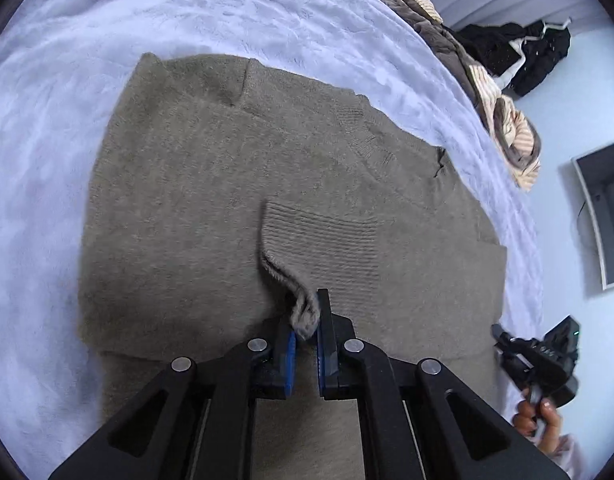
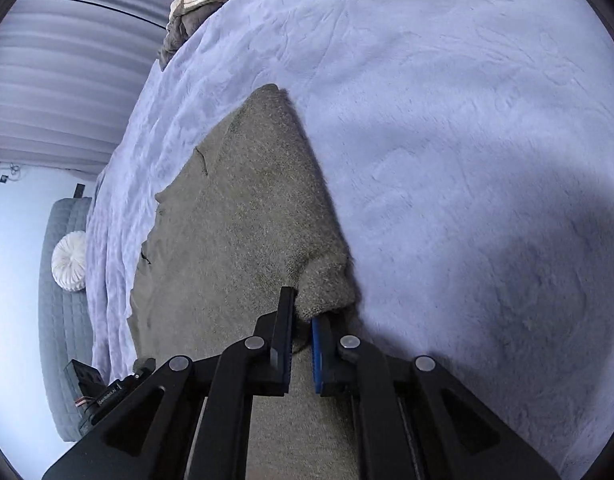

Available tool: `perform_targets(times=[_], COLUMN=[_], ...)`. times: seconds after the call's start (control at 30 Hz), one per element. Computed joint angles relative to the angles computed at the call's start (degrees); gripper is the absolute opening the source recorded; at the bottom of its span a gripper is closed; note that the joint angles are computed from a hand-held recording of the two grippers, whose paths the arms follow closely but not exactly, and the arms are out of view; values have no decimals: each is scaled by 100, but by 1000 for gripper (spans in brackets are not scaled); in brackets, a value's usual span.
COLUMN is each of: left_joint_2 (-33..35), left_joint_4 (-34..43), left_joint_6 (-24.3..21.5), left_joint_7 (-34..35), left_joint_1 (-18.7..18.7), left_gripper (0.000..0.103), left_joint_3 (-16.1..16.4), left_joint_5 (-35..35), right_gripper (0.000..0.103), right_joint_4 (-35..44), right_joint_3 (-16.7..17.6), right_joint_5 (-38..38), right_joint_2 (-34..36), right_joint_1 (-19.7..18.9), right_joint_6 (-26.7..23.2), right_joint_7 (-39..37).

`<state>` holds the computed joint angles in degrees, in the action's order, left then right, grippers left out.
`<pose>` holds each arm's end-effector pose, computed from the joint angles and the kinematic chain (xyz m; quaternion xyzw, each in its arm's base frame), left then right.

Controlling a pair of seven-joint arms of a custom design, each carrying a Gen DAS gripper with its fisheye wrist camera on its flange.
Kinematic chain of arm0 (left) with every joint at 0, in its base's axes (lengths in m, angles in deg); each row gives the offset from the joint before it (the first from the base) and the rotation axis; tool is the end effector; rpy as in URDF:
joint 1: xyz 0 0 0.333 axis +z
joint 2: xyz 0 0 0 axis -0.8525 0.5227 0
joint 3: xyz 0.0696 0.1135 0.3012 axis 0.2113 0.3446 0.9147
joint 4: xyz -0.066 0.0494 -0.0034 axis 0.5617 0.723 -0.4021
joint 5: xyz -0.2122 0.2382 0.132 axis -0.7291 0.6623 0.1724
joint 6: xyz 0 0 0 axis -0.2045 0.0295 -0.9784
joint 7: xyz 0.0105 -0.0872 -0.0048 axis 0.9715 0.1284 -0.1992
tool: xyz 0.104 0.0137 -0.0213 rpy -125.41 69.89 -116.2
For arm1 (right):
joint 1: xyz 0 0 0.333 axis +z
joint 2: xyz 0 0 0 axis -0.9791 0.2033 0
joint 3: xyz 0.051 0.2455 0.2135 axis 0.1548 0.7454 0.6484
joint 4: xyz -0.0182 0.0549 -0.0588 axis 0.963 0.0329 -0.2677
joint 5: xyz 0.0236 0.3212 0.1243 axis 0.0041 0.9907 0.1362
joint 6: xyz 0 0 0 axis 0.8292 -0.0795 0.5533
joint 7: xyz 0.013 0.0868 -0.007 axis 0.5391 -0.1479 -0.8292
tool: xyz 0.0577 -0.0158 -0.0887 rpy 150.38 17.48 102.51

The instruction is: Fold small clothes

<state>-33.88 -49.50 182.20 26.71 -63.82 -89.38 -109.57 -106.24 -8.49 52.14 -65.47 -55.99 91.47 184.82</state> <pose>0.4684 -0.0999 0.5251 0.7015 -0.6503 0.2782 0.0866 0.3689 0.2583 0.5270 -0.4128 0.8381 0.0304 0.3553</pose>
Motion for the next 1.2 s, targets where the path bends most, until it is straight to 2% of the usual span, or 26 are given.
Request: perform_targets(times=[0.07, 0.1, 0.13, 0.17, 0.2, 0.23, 0.27, 0.33, 0.43, 0.53, 0.63, 0.7, 0.8, 0.97, 1.1, 1.2], left_joint_2=[-33, -38, -65, -116, -163, -244, -329, -339, -242, -15, 199, 156, 124, 78, 28, -126], left_joint_4=[35, 68, 95, 103, 99, 50, -14, 46, 140, 281, 313, 220, 260, 463, 672, 694], left_joint_6=[-133, -189, -232, -213, -158, -21, 138, 66, 38, 24, -57, 69, -72, -592, -1147, -1480], left_joint_7=[7, -69, -218, -458, -634, -803, -850, -703, -597, -804, -1179, -1180, -1163, -1368, -1550, -1576], left_joint_1=[29, 47, 83, 130, 153, 174, 166, 82, 1, -13, -9, -44, -71, -37, -47, -67], left_gripper=[7, 16, 33, 42, 65, 74, 74, 74, 74, 74, 74, 76, 76, 76, 76, 76], left_joint_3=[-6, -29, -67, -134, -177, -222, -228, -122, -75, -204, -354, -359, -336, -322, -369, -345], left_joint_5=[276, 458, 747, 1136, 1415, 1689, 1832, 1776, 1651, 1944, 2553, 2653, 2745, 2928, 3184, 3104], right_gripper=[8, 9, 9, 15, 22, 34, 35, 35, 35, 35, 32, 31, 34, 35, 36, 38], right_joint_4=[72, 125, 157, 265, 423, 536, 504, 409, 211, -9, 409, 641, 1000, 1310, 1401, 1472], right_joint_3=[50, 71, 113, 206, 345, 455, 459, 399, 215, 4, -7, 41, 114, 64, 52, 53], right_joint_5=[-73, -120, -211, -381, -632, -899, -1014, -1076, -901, -506, -562, -734, -1032, -927, -724, -501], right_joint_2=[-20, -40, -145, -181, -203, -278, -393, -537, -581, -471, -131, -8, 84, 76, -32, -80], right_joint_1=[-31, -46, -84, -176, -295, -392, -392, -353, -273, -150, -157, -175, -159, 16, 139, 242], right_joint_6=[-190, -328, -569, -846, -1220, -1576, -1662, -1612, -1256, -631, -1314, -1664, -2260, -2881, -3211, -3387], right_joint_7=[50, 78, 135, 263, 466, 675, 787, 903, 891, 780, 428, 311, 211, 38, -60, -168])
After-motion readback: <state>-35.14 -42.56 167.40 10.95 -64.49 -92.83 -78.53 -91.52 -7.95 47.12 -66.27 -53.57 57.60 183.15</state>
